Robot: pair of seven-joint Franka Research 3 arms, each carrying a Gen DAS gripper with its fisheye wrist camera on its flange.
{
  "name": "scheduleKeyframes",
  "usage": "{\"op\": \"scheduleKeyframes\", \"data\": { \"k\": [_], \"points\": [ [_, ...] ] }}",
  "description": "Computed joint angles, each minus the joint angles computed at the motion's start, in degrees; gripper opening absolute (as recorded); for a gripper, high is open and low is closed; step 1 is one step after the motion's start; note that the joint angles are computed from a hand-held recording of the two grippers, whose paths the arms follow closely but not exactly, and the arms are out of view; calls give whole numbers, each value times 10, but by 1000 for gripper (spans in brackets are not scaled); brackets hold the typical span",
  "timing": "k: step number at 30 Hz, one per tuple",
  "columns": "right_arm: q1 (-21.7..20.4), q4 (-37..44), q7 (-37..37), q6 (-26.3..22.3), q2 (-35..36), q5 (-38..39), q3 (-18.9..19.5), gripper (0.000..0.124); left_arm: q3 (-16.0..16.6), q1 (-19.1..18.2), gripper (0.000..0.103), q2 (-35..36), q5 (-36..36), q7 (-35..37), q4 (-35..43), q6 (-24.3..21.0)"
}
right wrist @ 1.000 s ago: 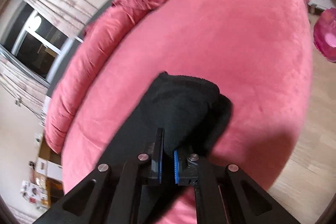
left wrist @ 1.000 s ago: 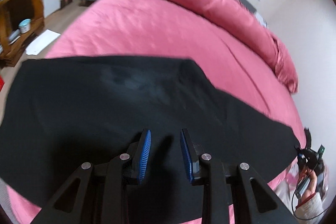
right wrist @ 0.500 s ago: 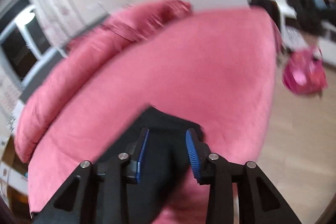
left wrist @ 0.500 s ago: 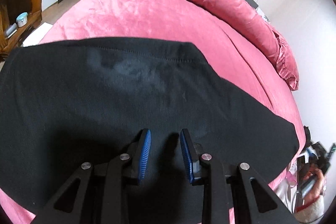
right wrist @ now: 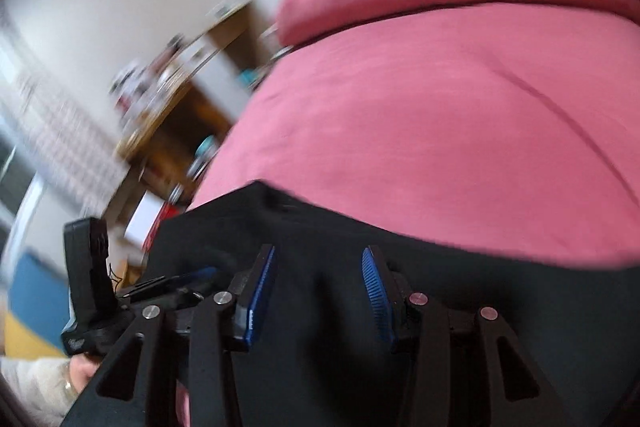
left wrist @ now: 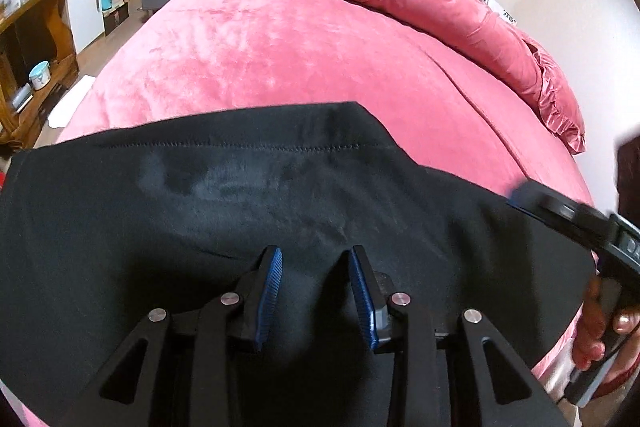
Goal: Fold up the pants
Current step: 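Grasp the folded pants edge with the left gripper while the right gripper grasps beside it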
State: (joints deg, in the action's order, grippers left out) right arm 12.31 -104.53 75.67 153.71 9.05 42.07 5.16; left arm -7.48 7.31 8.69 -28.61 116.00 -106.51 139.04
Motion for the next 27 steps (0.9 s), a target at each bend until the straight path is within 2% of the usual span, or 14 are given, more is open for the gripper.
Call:
{"op": "scheduleKeyframes", "data": {
  "k": [3,7,9,11,13,16,19,21,25,27],
  "points": [
    [10,109,16,-42,82,-36,5,46,3,1,35,8,14,-7,14,-1],
    [4,199,39,-86,150,-45,19,46,1,2,35,15,30,-7,16,9],
    [9,240,68,-125,182,-74,14,40,-2,4,35,23,32,-6,24,4],
    [3,284,69,-156,217,-75,24,22,-4,5,36,31,35,-9,29,5],
    [12,316,82,-167,243,-95,22,11,-7,4,36,50,41,-14,48,5],
    [36,381,129,-169,286,-155,-1,8,-11,6,36,60,52,-21,57,11],
    [39,442,160,-189,328,-184,-4,6,-13,3,36,86,76,-51,87,1],
    [40,423,147,-164,324,-198,-1,6,-17,4,37,96,89,-55,94,-1],
    [14,365,138,-109,298,-149,29,6,-21,4,38,94,110,-65,92,7],
    [-7,313,130,-65,268,-94,50,18,-22,3,38,84,117,-72,85,12]
  ]
}}
